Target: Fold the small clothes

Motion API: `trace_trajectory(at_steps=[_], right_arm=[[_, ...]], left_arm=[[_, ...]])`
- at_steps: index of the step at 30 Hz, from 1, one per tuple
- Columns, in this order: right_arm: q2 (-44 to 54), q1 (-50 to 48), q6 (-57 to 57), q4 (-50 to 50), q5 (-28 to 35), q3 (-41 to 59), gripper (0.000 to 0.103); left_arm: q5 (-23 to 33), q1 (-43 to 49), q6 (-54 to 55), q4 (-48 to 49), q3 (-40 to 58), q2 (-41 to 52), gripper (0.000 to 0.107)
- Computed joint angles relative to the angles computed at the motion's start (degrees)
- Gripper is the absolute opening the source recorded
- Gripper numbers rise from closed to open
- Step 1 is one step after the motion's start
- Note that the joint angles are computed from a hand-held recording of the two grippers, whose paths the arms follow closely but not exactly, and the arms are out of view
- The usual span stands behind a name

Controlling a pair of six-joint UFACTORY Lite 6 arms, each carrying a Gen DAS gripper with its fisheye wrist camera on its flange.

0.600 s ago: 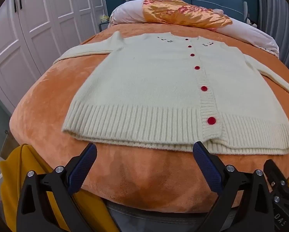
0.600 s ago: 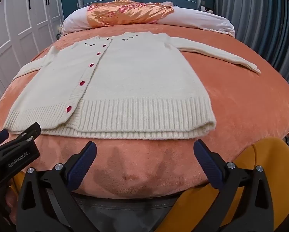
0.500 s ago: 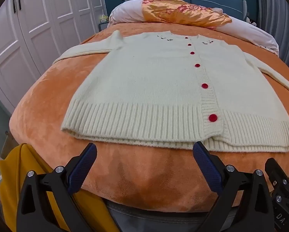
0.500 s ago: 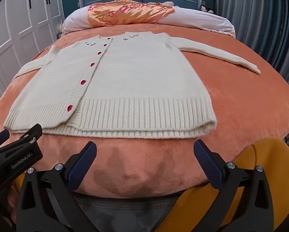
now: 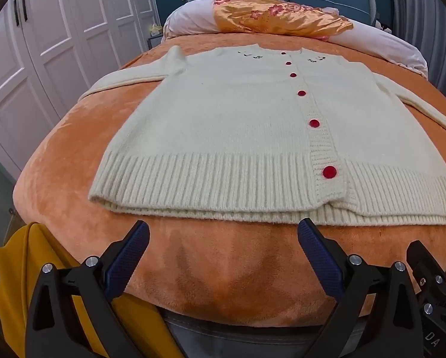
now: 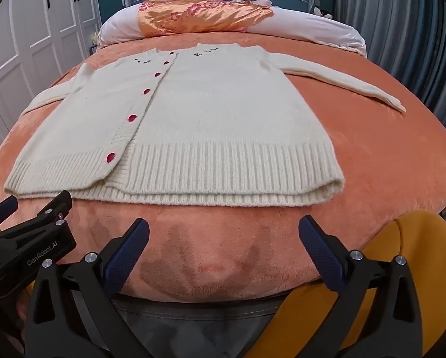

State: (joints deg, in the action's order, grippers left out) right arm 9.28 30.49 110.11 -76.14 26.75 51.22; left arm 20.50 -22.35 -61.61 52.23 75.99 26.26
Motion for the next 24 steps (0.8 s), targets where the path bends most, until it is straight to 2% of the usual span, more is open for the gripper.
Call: trace_trajectory(at_steps=[24], right_arm=[[0.1,0.8,-0.6,0.0,1.0,0.3,0.098]], left_arm=[[-0.3,-1.9,-5.7,6.1,-1.5,-0.7,0.098]])
